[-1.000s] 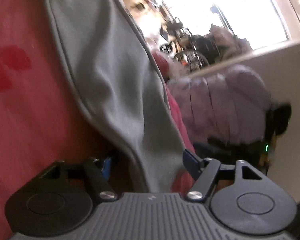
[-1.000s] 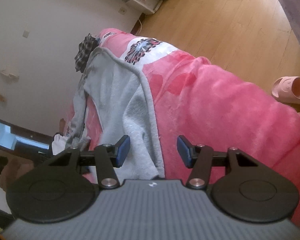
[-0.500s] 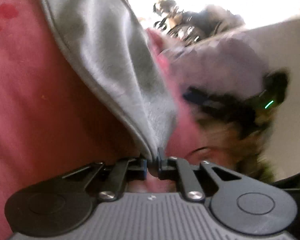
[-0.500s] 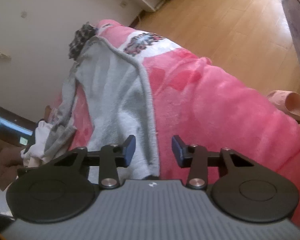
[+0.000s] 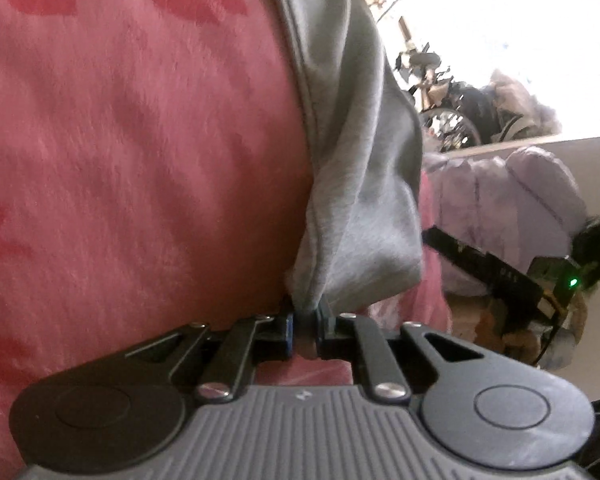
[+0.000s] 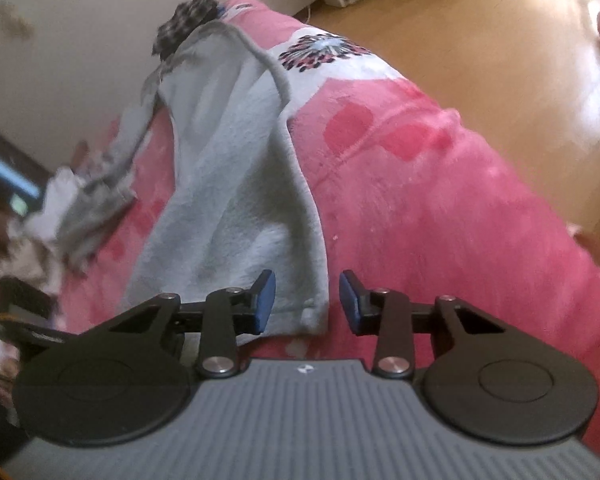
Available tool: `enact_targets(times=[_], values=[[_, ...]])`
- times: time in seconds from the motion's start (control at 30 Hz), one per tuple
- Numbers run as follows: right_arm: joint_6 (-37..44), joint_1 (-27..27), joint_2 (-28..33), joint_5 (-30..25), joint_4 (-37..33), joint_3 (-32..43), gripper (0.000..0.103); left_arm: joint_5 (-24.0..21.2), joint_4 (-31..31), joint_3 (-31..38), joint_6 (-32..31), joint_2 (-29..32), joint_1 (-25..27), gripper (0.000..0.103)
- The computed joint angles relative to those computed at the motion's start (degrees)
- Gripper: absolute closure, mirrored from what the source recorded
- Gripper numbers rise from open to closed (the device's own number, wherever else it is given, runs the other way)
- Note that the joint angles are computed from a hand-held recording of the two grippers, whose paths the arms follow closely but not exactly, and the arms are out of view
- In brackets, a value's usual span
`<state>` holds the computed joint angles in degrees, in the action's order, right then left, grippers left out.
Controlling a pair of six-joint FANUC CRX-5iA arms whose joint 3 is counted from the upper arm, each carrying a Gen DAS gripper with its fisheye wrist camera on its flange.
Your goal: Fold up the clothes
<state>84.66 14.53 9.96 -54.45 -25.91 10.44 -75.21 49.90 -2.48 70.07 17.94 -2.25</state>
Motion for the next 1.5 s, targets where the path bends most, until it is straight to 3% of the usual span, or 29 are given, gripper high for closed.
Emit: enact_targets(times=[0.17,0.2,0.3,0.4,0.63,0.8,1.1,1.17,1.37,1.5], values=[[1.7,3.7,1.1,1.4,7.7,-1.5,0.077,-1.9,-2.5,2.9,2.1,1.7,-0.4,0.09],[2.0,4.2,0.8,1.9,8.9,-2.0,0.085,-2.0,-2.7,3.1,2.5,1.7,-0.4,0.089],[1.6,4.2,0.1,2.1,9.1,-2.3,0.095,-2.6,-3.7,4.5,2.7,1.7,-0.7,0.085],[0.7,4.4,-1.2,3.1,9.9,-3.5,0.098,-2.6,-5.2,7.3,2.8,2.5,-2.2,0.087],[-5.0,2.8,-4.4,5.9,15.4,-3.9,0.099,-5.1,-0.4,8.7,-0.2,5.1,-4.7,0.093],[-8.5,2.4,-2.5,3.8,22.9,-2.0,0.099,-9.7,-0.4,13.8,-0.7,9.1,-7.8,0.094],[-5.9,2.5,2.4,-0.9,28.7,2.4,0.099,-16.1,-4.6,19.9,0.3,12.7,-9.8,0.095],[-5.9,2.7,2.9,-1.5,29.2,2.5,0.099,-17.4,-5.8,20.2,-0.6,12.6,-10.1,0.103],[-6.5,3.3,4.2,-2.9,31.7,0.9,0.095,-20.0,-8.3,18.2,-3.0,12.0,-10.1,0.102],[-11.5,4.0,2.7,-4.7,37.9,-2.6,0.093,-20.1,-6.9,17.1,-3.8,10.8,-8.2,0.091]])
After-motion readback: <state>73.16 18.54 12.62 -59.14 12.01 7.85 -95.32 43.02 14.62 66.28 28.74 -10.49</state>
